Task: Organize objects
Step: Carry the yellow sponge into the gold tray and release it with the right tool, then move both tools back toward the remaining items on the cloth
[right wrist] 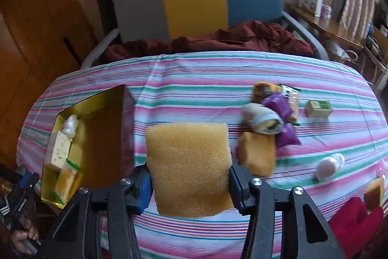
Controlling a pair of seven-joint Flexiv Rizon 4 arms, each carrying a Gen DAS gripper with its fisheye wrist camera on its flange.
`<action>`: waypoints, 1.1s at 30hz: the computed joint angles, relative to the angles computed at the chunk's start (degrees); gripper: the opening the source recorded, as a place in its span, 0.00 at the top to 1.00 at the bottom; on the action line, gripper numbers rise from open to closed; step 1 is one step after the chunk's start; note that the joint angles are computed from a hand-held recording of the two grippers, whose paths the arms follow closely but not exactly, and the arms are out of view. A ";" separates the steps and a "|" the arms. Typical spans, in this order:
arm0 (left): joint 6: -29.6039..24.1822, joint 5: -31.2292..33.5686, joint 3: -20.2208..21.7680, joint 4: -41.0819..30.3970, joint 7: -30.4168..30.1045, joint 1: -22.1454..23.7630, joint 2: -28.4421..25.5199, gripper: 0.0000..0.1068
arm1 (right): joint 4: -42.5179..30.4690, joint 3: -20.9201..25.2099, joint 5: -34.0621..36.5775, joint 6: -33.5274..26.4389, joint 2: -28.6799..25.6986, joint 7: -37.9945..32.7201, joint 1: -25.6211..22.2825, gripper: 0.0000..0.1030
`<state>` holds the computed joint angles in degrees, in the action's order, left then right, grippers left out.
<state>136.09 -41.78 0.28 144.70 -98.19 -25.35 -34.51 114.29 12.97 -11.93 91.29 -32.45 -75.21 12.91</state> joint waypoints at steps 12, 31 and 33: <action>0.68 -10.74 -0.19 0.06 3.61 -3.23 0.10 0.45 | -10.57 10.11 -0.87 -9.73 -10.53 -7.74 7.55 0.49; 1.33 -15.74 -1.59 -0.66 6.90 -3.90 -0.44 0.38 | -14.80 18.98 14.14 -18.06 -13.40 -25.04 4.37 0.29; 1.54 -15.94 -1.71 -0.72 7.22 -3.94 -0.38 0.38 | -14.19 19.41 15.59 -17.04 -12.65 -26.07 3.53 0.29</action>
